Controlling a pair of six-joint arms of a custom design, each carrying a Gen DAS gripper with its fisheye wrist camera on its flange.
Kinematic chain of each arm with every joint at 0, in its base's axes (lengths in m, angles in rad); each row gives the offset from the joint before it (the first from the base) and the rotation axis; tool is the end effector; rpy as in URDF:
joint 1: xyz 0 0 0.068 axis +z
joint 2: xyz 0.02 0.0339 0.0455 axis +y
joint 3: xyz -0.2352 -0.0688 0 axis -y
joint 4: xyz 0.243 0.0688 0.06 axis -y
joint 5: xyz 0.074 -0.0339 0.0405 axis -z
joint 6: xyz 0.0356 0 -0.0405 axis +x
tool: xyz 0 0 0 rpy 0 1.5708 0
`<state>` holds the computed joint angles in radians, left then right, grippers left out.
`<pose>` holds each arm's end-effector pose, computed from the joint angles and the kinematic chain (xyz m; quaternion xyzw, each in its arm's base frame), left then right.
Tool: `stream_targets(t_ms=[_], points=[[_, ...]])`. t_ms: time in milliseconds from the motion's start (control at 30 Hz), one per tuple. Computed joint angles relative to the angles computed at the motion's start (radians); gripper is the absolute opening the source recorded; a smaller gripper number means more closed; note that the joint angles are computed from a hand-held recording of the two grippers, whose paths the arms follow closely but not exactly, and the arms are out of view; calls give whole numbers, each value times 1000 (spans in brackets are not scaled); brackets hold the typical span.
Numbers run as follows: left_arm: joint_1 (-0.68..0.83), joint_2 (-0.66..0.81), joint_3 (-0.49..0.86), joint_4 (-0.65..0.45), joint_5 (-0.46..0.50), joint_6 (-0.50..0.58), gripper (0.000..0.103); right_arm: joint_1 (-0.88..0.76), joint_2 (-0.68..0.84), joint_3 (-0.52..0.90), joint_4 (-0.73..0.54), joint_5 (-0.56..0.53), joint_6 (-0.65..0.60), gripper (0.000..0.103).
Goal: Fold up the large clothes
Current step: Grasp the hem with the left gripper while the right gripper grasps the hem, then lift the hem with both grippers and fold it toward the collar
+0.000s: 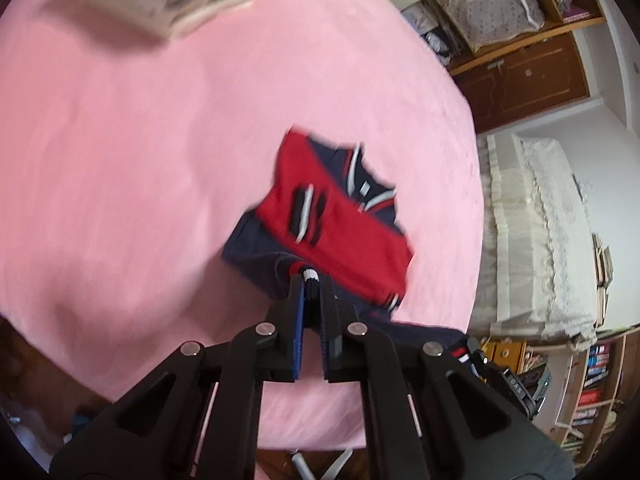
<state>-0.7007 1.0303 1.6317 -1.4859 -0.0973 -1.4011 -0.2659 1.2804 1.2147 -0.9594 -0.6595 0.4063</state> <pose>0.1052 -0.0842 0.4175 -0.3381 0.8779 -0.2689 0.2067 0.2490 -0.0452 0.2955 0.2181 0.8889 0.3289 0.2325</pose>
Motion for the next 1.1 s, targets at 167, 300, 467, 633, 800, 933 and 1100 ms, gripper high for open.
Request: stream_targets(t_ms=[167, 300, 467, 633, 800, 933, 1100], points=[[242, 202, 193, 47, 112, 191, 4, -9, 275, 303, -24, -50, -2, 12], [334, 310, 232, 122, 155, 252, 3, -11, 445, 465, -36, -73, 37, 12], [420, 384, 133, 274, 185, 303, 3, -5, 591, 557, 58, -68, 112, 12], [454, 436, -35, 452, 200, 359, 3, 40, 720, 620, 122, -3, 121, 12], [446, 647, 134, 346, 134, 517, 5, 63, 858, 739, 143, 6, 155, 23], [390, 824, 411, 145, -31, 548, 76, 78, 863, 786, 156, 94, 93, 56], [287, 764, 383, 186, -64, 537, 81, 98, 855, 864, 80, 120, -12, 71]])
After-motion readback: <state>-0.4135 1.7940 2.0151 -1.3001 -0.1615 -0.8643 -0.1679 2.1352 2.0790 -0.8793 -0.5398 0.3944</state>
